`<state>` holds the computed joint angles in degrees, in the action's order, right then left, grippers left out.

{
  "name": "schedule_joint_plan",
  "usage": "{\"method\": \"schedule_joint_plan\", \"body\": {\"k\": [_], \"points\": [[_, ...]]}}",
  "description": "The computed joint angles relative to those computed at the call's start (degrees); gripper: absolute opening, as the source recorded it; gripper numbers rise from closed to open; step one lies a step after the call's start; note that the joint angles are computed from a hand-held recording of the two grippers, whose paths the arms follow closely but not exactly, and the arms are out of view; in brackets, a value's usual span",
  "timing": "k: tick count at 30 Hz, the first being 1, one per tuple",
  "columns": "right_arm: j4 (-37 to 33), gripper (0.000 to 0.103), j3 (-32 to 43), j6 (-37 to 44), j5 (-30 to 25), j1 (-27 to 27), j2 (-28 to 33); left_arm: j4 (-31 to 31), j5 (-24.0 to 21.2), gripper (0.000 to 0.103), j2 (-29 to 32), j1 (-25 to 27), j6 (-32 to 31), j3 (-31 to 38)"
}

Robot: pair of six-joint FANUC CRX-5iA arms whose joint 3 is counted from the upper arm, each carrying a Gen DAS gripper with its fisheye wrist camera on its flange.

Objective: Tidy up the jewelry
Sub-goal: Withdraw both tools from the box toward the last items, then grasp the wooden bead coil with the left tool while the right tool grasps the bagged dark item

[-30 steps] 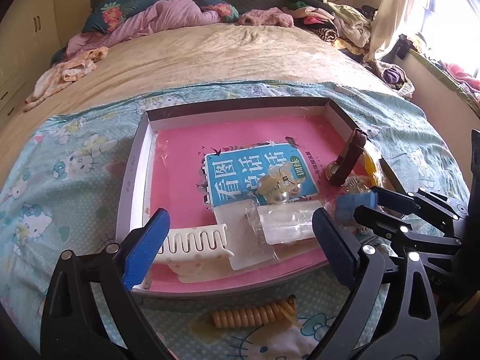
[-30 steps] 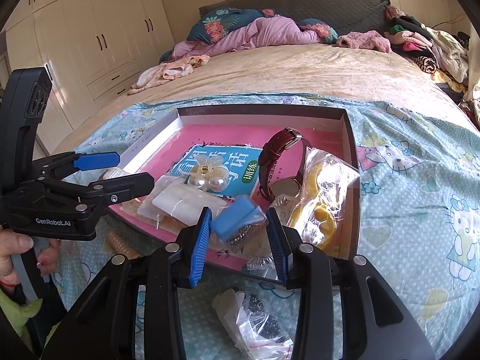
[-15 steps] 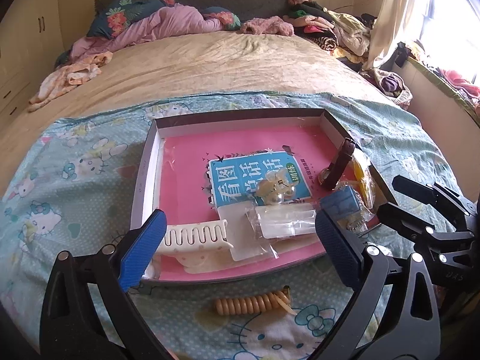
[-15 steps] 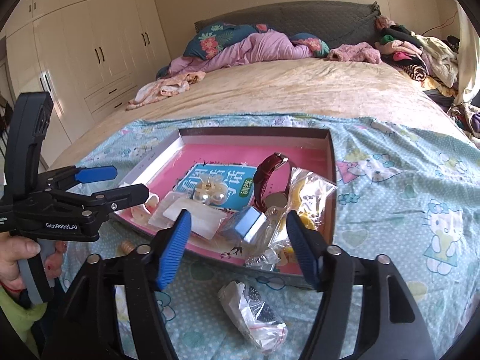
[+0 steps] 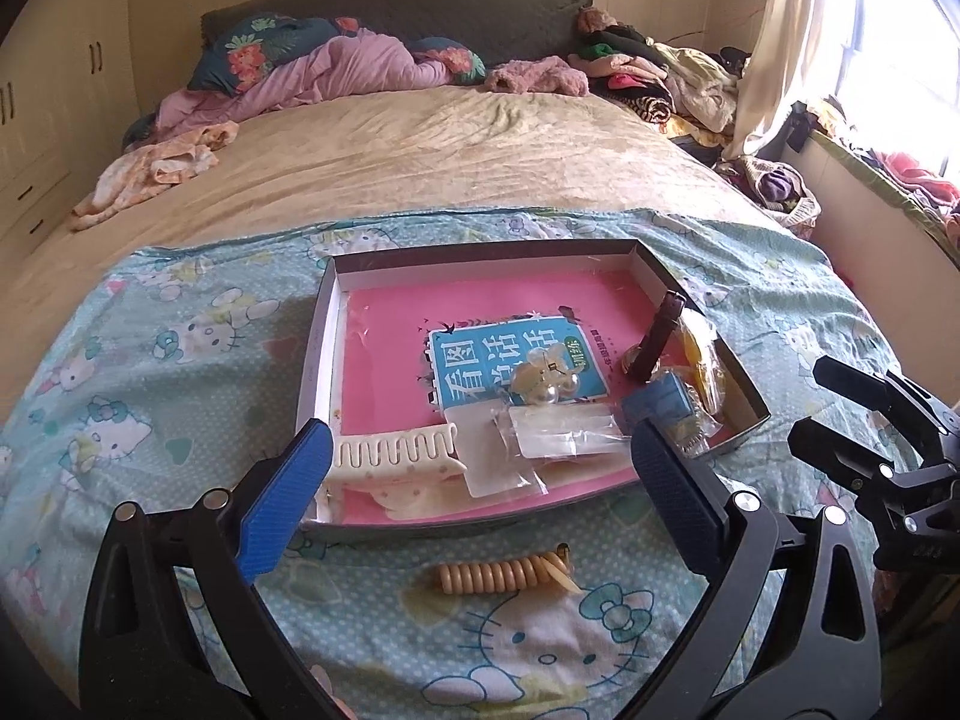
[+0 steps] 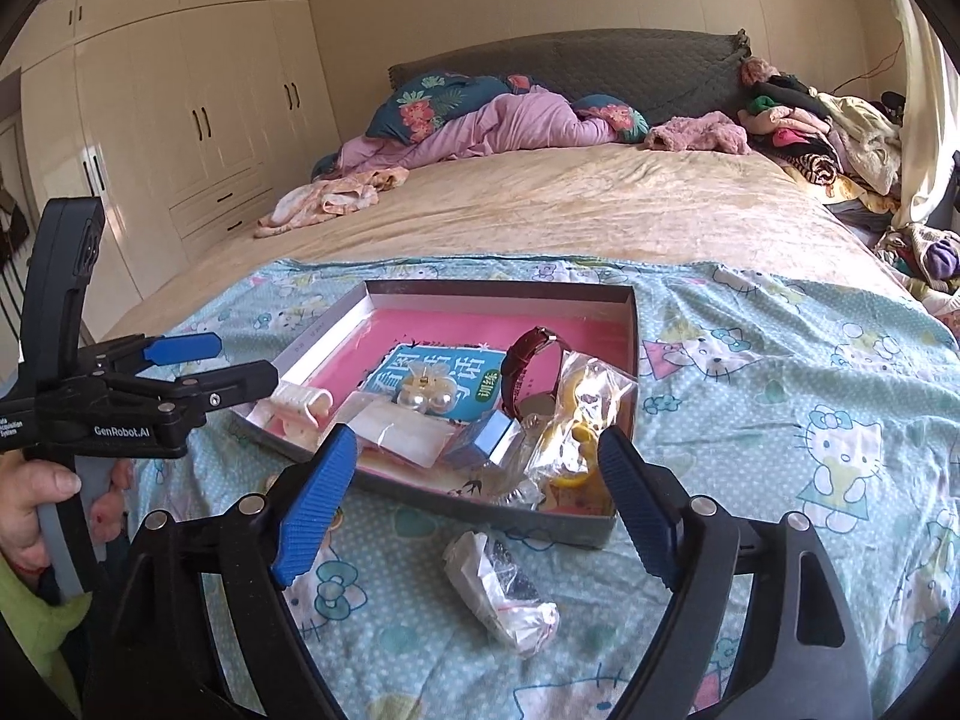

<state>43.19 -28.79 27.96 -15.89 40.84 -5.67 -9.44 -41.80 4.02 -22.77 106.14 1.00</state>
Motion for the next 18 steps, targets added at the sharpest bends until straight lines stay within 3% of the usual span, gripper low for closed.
{"method": "schedule_joint_plan", "body": {"k": [9,18], "points": [[-10.43,0.082,0.36,10.42,-5.87,3.04,-0.12,2.94,0.15,0.093,-1.41,0.69,-0.2,-4.71],[-14.18,0.082,-0.45,12.95,-8.07,3.3,1.74,11.04,-0.34,0.093,0.16,2.36,-4.25,-8.7]]}}
